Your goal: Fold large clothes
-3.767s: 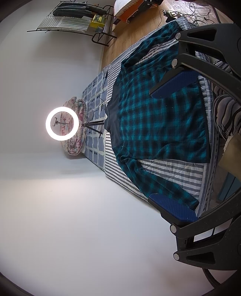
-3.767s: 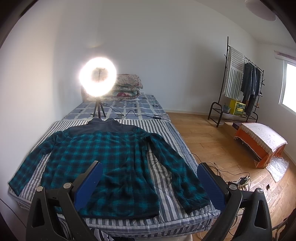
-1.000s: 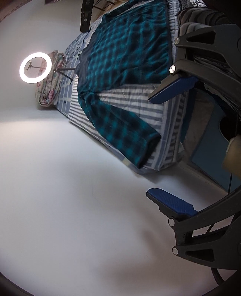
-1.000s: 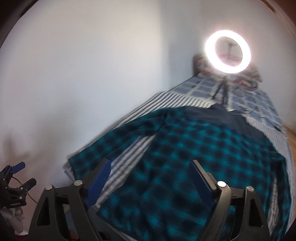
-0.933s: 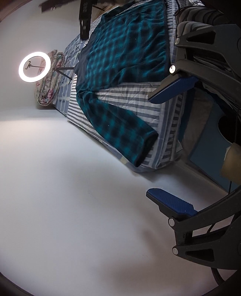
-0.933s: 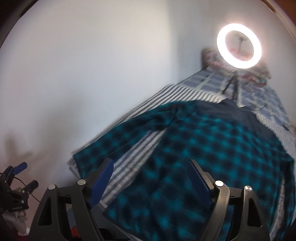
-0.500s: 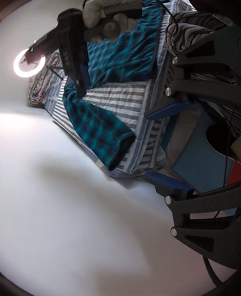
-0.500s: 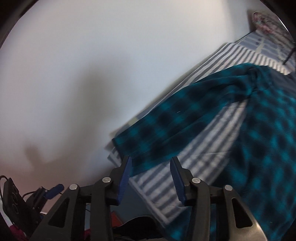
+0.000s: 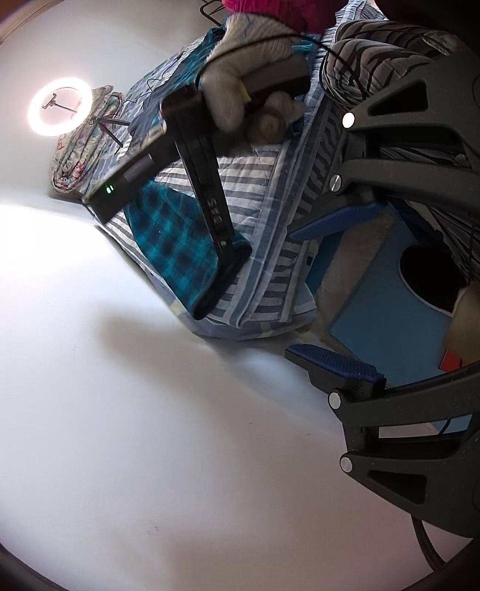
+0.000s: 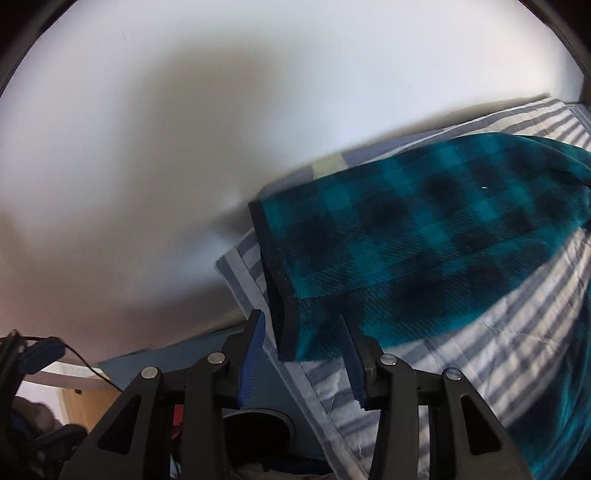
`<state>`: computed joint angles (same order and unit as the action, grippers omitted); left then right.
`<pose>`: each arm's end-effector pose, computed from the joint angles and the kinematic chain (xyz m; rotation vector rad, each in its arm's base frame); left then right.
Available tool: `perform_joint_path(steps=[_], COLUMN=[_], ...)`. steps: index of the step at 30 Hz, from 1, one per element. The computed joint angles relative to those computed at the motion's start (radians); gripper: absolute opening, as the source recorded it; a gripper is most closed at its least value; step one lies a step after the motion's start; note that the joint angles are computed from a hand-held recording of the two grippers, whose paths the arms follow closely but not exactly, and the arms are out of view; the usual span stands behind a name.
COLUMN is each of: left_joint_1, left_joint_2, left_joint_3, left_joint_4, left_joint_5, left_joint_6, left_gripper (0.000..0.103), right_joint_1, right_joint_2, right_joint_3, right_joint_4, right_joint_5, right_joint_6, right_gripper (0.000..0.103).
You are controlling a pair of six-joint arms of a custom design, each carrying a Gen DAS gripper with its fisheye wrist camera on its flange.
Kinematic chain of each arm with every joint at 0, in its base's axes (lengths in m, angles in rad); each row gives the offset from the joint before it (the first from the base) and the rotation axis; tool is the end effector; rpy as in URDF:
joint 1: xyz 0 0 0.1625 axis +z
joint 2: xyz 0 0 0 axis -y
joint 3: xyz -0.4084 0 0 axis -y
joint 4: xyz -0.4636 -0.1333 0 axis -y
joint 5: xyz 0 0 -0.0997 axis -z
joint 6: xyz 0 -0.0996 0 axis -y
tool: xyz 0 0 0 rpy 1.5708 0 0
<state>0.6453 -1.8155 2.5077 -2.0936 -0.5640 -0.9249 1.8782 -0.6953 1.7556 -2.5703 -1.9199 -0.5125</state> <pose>-0.1466 -0.3826 0.1936 0.1065 2.2625 -0.8797 0.2864 -0.5742 -0.0798 1.1287 -2.5597 -0.1351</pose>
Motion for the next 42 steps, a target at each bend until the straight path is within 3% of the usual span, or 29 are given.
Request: perform_joint_path(steps=[4,5,6,7,15,20,27,39,40,42], left_joint_1=[0.017,0.023,0.022,0.026,0.039,0.078,0.209,0.456,0.464,0.469], left_joint_2=[-0.01,-0.009,-0.012,-0.015,0.021,0.107,0.319,0.569,0.582,0.596], left_joint_3=[0.004,0.002,0.004,0.006,-0.001,-0.03,-0.135,-0.306,-0.317,-0.333], left_joint_4=[-0.019,-0.02,-0.02,-0.037,-0.185,-0.407,-0.694,-0.866,-0.87,-0.863], left_joint_5=[-0.025,-0.027,-0.028,-0.032,-0.051,-0.128,-0.324,-0.66,-0.675,-0.674], left_joint_6=[0.012,0.013,0.011,0.022,0.121,0.251,0.365,0.27,0.273,0.273], left_gripper=[0.06,0.06,0.06,0.06,0.06,0.06,0.06,0.06,0.058,0.04], right_joint_1=[0.014,0.013,0.008,0.004,-0.02,-0.054,-0.08,-0.142,-0.146,-0.15], right_joint_2=[0.027,0.026,0.018,0.008,-0.165,-0.268,-0.27,-0.303,-0.319,-0.314], right_joint_3=[0.005,0.006,0.009,0.015,0.17,0.259,0.284,0.29,0.3,0.302], right_joint_4=[-0.052,-0.055,-0.048,-0.043,-0.124,-0.163,-0.201,-0.195,-0.191,-0.203], right_joint_5=[-0.074,-0.073,-0.06,-0.05,-0.03,-0.046,-0.082,-0.051,-0.047,-0.042], right_joint_6=[-0.039,-0.042,-0.039,-0.034,-0.083,-0.121,-0.143,-0.166,-0.173,-0.178], right_gripper=[0.024,0.017,0.004,0.002,0.0,0.0,0.0,0.0,0.0,0.0])
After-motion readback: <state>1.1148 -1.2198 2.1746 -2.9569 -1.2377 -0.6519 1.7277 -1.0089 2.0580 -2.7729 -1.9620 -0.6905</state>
